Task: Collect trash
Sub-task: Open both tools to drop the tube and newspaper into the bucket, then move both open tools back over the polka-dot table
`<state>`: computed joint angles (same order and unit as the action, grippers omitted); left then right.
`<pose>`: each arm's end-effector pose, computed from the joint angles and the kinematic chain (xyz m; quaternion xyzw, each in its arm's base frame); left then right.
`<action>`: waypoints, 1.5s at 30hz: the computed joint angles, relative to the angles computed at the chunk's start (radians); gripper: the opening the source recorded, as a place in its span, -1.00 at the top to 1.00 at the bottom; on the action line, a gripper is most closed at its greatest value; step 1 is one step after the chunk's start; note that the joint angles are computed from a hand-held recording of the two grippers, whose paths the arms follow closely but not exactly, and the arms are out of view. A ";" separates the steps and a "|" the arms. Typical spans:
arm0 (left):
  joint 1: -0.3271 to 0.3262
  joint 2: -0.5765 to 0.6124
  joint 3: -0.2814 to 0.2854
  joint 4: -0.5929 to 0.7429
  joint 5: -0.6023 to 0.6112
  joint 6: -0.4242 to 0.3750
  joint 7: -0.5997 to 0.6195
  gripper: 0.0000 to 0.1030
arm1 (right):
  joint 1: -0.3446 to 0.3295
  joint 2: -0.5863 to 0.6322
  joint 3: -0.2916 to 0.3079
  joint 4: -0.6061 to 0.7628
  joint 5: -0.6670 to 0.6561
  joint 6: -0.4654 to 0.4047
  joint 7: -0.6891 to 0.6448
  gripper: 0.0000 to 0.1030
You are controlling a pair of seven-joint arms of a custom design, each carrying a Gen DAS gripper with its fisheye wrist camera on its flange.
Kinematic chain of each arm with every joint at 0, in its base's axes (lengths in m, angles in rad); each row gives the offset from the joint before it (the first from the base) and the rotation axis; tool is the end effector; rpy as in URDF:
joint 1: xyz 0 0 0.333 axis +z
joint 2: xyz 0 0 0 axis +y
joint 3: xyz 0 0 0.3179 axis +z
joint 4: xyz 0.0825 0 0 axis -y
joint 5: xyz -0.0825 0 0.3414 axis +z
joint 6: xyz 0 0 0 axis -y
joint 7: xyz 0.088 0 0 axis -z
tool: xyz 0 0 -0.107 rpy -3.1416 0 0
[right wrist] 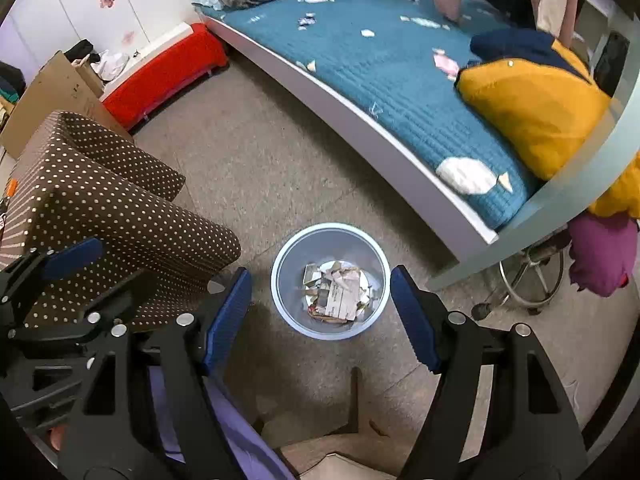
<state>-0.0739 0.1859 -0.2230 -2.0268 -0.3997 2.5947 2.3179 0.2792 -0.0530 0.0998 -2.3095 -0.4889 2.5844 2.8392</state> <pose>0.5613 -0.1575 0.4264 -0.3965 0.8859 -0.2283 0.0757 0.4598 0.1927 0.4277 -0.4914 0.8410 -0.1561 0.1638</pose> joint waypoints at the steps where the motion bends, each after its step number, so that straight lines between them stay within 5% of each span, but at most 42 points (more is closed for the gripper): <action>1: 0.001 -0.007 0.001 -0.004 0.000 0.004 -0.002 -0.45 | 0.002 -0.006 0.004 0.003 -0.016 -0.008 0.007 -0.38; 15: 0.019 -0.099 0.034 -0.037 -0.100 0.021 0.055 -0.48 | 0.024 -0.041 0.044 0.061 -0.128 -0.063 0.073 -0.38; 29: 0.065 -0.181 0.107 -0.068 -0.184 0.060 0.112 -0.56 | 0.075 0.028 0.053 0.187 -0.170 0.002 0.087 -0.40; 45: 0.197 -0.174 0.193 -0.033 -0.138 0.113 0.036 -0.72 | 0.225 0.278 0.005 0.520 -0.066 -0.015 -0.147 -0.47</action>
<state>0.1233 0.0123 -0.0301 -2.0594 -0.5378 2.7081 2.3538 0.5046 0.2245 0.1047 -1.7891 -0.5549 2.5696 2.6924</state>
